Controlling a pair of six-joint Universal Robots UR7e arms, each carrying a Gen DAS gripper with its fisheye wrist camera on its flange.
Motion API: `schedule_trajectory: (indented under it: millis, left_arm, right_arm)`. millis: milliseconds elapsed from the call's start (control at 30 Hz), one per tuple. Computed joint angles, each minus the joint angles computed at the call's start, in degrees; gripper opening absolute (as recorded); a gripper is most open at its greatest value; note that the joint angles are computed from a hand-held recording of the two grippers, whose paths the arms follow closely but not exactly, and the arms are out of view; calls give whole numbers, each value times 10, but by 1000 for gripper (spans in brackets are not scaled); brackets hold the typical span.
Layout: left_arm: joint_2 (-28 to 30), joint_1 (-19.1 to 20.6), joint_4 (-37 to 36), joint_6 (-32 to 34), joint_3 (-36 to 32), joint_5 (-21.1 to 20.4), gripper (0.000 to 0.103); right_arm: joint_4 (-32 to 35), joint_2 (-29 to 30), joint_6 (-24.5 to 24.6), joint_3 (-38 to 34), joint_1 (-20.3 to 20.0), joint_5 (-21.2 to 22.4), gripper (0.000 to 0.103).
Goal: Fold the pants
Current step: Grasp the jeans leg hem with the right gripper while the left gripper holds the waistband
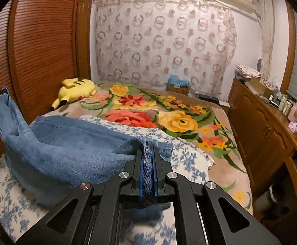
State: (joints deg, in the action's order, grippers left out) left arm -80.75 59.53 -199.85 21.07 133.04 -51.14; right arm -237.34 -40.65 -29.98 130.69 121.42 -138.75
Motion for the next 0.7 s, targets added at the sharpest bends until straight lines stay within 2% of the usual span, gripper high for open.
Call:
schedule_trajectory:
  millis: [333, 700]
  left_arm:
    - [88, 57, 32, 15, -90, -23, 19]
    - [125, 89, 67, 7, -134, -29, 19]
  right_arm:
    - [145, -5, 21, -81, -40, -3, 7]
    - [254, -22, 63, -126, -74, 20, 7]
